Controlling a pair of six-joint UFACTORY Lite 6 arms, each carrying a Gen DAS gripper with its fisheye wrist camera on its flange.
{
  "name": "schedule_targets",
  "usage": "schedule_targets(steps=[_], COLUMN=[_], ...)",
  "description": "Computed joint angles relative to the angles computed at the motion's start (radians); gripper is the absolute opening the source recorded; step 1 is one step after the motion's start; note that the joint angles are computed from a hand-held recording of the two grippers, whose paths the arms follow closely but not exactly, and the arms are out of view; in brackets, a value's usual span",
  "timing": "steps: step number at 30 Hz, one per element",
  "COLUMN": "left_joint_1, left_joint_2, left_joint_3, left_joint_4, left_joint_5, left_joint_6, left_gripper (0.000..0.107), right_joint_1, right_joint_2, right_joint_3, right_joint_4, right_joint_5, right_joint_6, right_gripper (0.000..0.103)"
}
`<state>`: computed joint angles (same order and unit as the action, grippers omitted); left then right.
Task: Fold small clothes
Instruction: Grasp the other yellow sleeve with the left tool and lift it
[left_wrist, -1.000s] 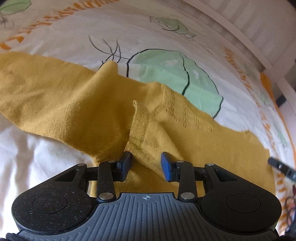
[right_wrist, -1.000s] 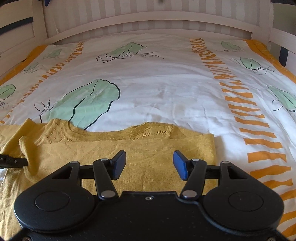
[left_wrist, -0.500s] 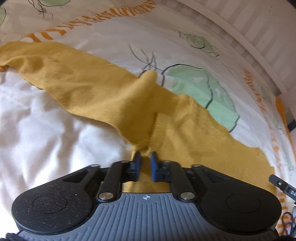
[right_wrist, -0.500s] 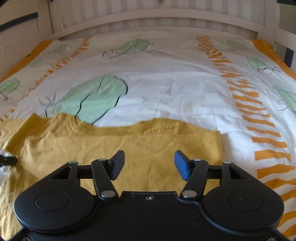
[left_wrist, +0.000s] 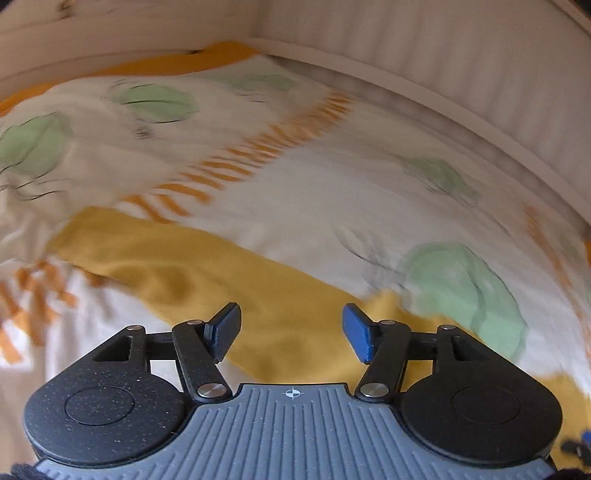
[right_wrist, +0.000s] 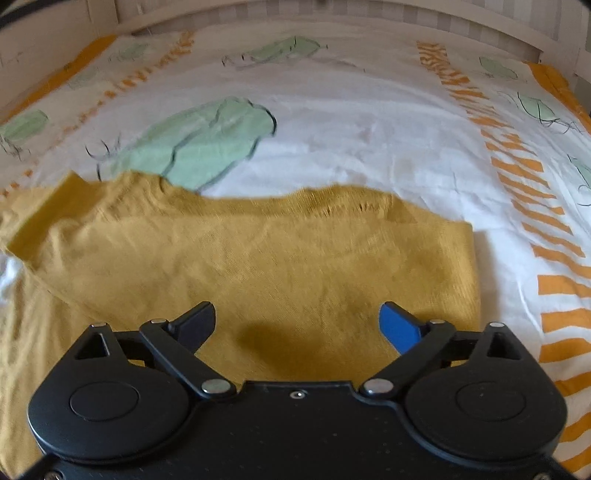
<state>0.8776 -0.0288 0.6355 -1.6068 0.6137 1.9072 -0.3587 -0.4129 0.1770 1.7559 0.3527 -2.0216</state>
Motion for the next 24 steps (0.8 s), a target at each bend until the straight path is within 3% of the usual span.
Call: schedule_targets(steps=[6,14,24], left_joint_1=[0.106,0.186,0.180], left_joint_2=[0.347,0.679,0.855], left_joint_3=[0.389,0.707,0.859], left_joint_4=[0.192,0.296,0.131], left_joint_5=[-0.013,0.030,0.102], left_joint_6=[-0.299,-0.500,-0.365], left_gripper=[0.059,0.059,0.064], right_joint_1=[-0.036,0.026,0.163], right_joint_2=[-0.093,-0.118,-0.121], right_joint_3=[0.001,-0.006,-0.036], right_joint_4=[-0.200,-0.205,-0.064], right_joint_5=[0.112,0.175,0.109], right_joint_6=[0.266,0.403,0.345], right_gripper=[0.099,0.099,0.099])
